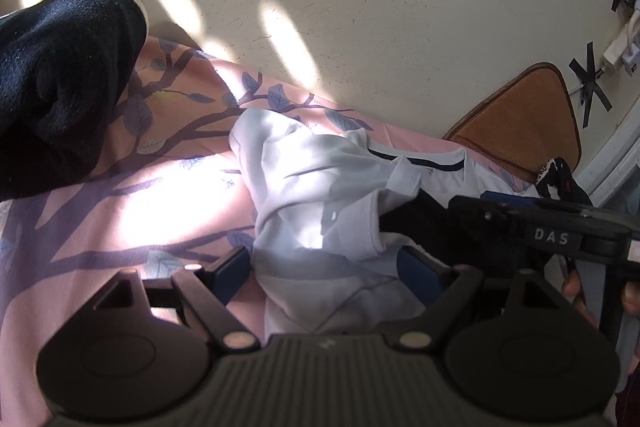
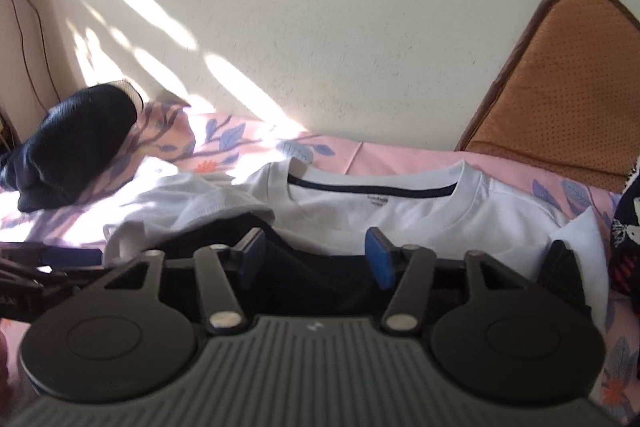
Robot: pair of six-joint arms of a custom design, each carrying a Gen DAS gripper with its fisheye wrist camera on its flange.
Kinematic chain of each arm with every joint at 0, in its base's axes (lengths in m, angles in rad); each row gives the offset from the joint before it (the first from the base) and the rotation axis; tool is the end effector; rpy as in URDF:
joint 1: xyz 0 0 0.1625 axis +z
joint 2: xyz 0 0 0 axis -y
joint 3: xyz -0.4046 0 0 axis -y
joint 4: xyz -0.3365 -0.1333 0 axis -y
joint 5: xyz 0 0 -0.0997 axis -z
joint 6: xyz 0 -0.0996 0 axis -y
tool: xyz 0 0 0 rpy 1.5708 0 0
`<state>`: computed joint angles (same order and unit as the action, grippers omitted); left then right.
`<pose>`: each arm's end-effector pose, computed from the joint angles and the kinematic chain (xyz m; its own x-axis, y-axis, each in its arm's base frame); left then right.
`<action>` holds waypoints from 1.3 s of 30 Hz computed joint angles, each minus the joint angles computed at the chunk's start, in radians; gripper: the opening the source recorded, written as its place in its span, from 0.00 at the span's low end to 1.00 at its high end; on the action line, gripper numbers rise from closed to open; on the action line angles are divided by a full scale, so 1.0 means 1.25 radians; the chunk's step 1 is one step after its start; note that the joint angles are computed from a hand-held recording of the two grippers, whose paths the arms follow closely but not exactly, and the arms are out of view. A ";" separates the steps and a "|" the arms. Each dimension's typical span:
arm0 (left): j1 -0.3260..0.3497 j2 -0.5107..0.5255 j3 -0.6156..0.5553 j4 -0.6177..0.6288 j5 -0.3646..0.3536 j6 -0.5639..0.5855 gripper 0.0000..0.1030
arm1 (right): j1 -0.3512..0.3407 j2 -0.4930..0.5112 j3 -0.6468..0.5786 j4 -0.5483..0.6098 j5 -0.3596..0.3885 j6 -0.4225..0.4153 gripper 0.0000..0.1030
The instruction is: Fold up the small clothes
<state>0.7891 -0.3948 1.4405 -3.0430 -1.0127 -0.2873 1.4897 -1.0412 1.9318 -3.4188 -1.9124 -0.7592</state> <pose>-0.3385 -0.6051 -0.0087 -0.9071 0.2409 -0.3451 0.4008 0.7449 -0.5334 0.0550 -0.5565 0.2776 -0.6972 -0.1415 0.7027 -0.5973 0.6567 -0.4604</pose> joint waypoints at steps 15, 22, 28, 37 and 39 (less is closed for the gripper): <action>-0.012 0.014 -0.011 0.008 0.034 0.042 0.83 | -0.010 0.072 -0.013 -0.113 -0.050 -0.126 0.23; -0.009 -0.010 0.019 -0.050 0.013 -0.004 0.83 | -0.009 -0.031 -0.104 0.019 0.013 0.058 0.32; -0.013 -0.007 0.017 -0.055 0.023 0.012 0.83 | -0.012 0.056 -0.286 0.121 -0.124 0.074 0.43; -0.006 -0.001 0.001 -0.017 0.015 0.012 0.83 | -0.033 0.168 -0.418 0.174 -0.205 0.039 0.15; -0.003 -0.001 -0.001 -0.011 0.014 0.005 0.83 | -0.030 0.165 -0.395 0.115 -0.192 -0.002 0.12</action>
<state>0.7854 -0.3965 1.4386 -3.0570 -0.9950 -0.2805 1.4523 -0.8346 1.4376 -3.2745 -2.1530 -0.7621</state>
